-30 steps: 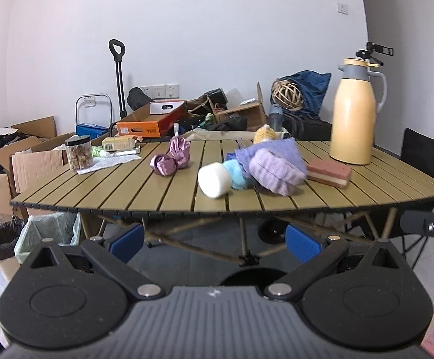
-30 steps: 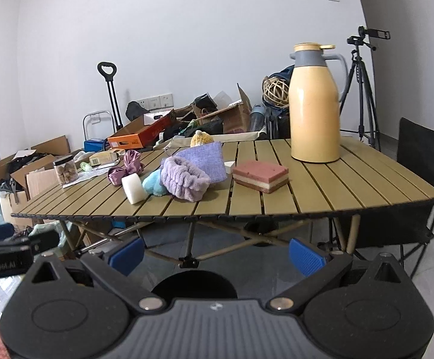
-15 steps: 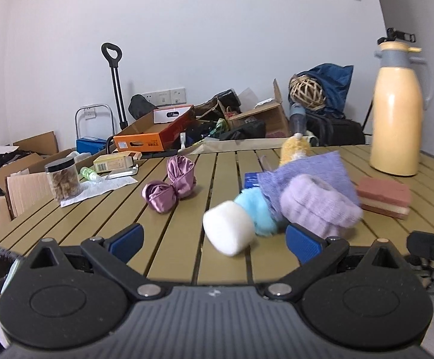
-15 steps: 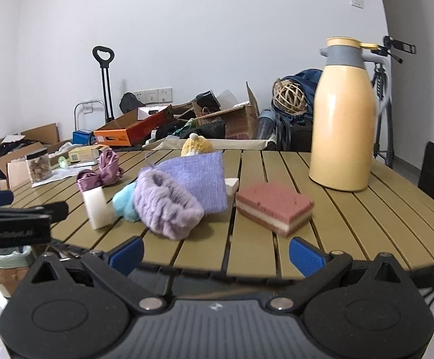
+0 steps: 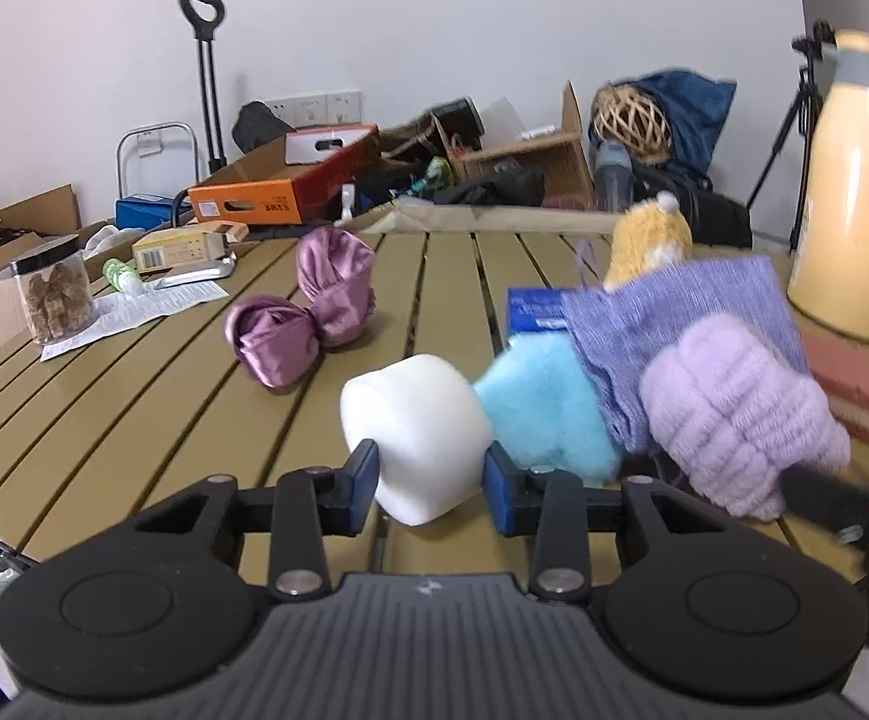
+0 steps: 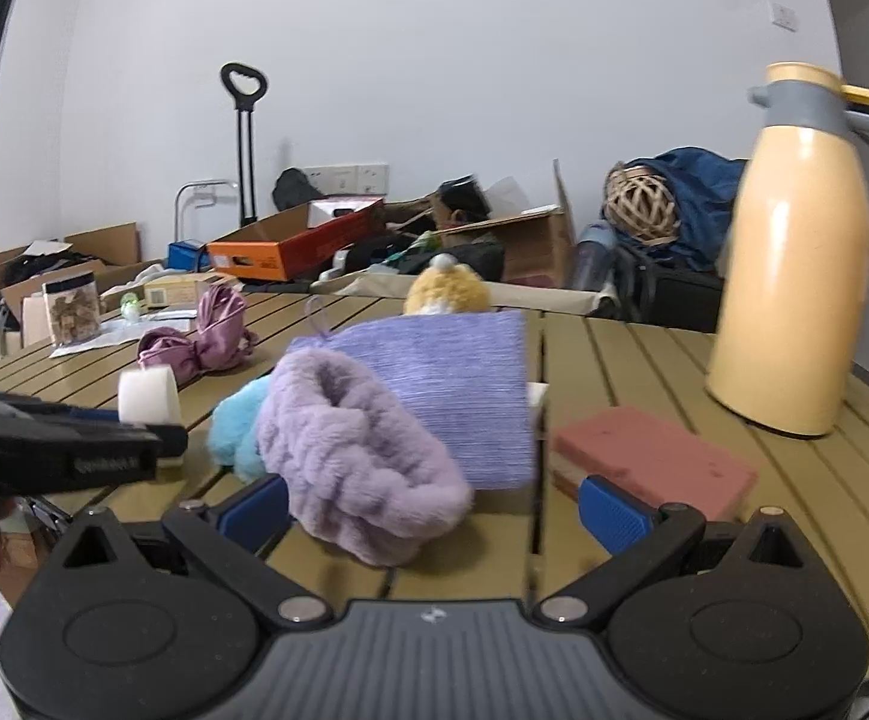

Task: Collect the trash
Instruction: 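Grasp the white foam cylinder with left tool while right tool grasps lilac hair band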

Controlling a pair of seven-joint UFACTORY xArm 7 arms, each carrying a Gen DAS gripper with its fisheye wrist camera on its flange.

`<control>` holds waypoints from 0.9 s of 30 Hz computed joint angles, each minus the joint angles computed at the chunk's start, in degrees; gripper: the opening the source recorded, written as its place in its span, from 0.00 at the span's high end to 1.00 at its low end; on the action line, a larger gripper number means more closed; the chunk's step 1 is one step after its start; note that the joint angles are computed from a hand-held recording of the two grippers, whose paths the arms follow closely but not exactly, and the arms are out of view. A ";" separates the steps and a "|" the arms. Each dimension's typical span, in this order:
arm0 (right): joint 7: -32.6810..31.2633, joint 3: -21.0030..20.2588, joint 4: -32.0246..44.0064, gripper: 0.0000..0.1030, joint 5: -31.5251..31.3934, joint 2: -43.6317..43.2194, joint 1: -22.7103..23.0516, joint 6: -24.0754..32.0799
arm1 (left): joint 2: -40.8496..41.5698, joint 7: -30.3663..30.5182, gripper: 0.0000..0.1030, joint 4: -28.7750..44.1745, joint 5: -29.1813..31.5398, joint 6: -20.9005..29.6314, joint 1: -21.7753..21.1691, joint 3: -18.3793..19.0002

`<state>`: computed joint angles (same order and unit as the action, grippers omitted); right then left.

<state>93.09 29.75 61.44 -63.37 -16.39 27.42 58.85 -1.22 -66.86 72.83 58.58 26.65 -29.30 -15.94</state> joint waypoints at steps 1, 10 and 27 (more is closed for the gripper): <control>-0.01 -0.05 0.67 0.00 -0.56 1.15 -0.25 -0.47 | -0.63 -0.47 0.64 -0.67 0.21 -0.33 0.19 0.20; 4.01 -4.04 6.10 0.01 -5.24 9.38 3.25 1.53 | -3.48 -0.50 0.64 -3.41 0.75 -0.60 2.73 -0.84; 7.21 -6.01 4.74 0.73 -6.21 7.88 6.68 -0.69 | -8.16 -3.62 0.63 -7.41 2.28 -1.80 6.20 -3.85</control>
<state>100.30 23.73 66.17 -69.59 -8.51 34.10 58.15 -9.38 -70.48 65.43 60.86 24.85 -23.10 -19.79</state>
